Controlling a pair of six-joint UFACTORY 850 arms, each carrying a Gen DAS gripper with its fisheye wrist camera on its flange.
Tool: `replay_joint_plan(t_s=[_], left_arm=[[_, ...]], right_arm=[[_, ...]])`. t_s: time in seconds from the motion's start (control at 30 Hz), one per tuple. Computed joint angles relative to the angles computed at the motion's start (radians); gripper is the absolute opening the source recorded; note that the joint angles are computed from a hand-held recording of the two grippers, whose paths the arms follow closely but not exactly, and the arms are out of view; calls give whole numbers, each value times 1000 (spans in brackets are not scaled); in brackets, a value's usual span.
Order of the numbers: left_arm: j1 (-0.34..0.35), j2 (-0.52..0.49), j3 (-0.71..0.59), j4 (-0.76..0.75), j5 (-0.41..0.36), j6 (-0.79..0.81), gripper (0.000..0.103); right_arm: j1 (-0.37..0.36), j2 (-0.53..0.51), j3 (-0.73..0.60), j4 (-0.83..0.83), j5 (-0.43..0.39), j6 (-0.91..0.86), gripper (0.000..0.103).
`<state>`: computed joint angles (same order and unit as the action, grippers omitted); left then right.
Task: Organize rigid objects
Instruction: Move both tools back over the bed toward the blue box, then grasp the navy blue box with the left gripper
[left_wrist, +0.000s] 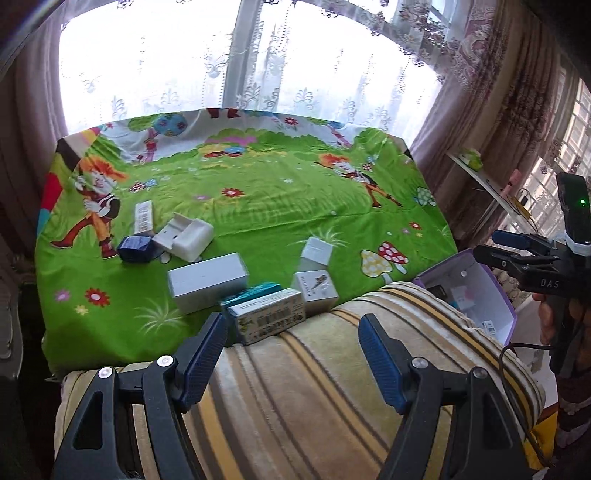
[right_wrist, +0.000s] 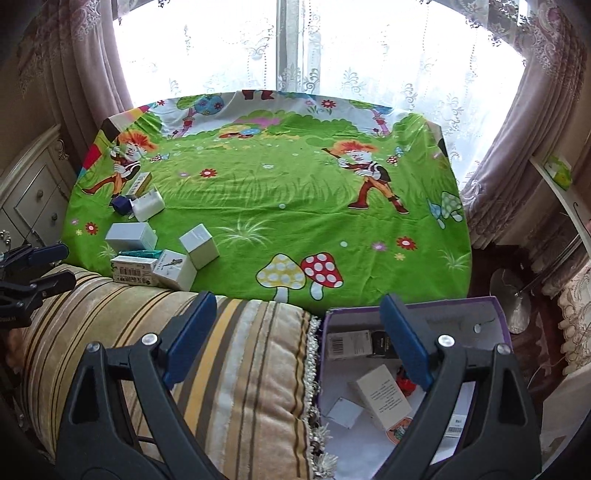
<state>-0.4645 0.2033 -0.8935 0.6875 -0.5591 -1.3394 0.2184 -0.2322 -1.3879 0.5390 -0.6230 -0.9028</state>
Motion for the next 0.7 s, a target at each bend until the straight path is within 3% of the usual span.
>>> replay_joint_plan(t_s=[0.33, 0.7], left_arm=[[184, 48, 39, -187, -28, 208, 75], [414, -67, -10, -381, 8, 532, 75]], right_arm=[[99, -82, -82, -54, -63, 28, 92], [195, -227, -256, -92, -161, 66, 92]])
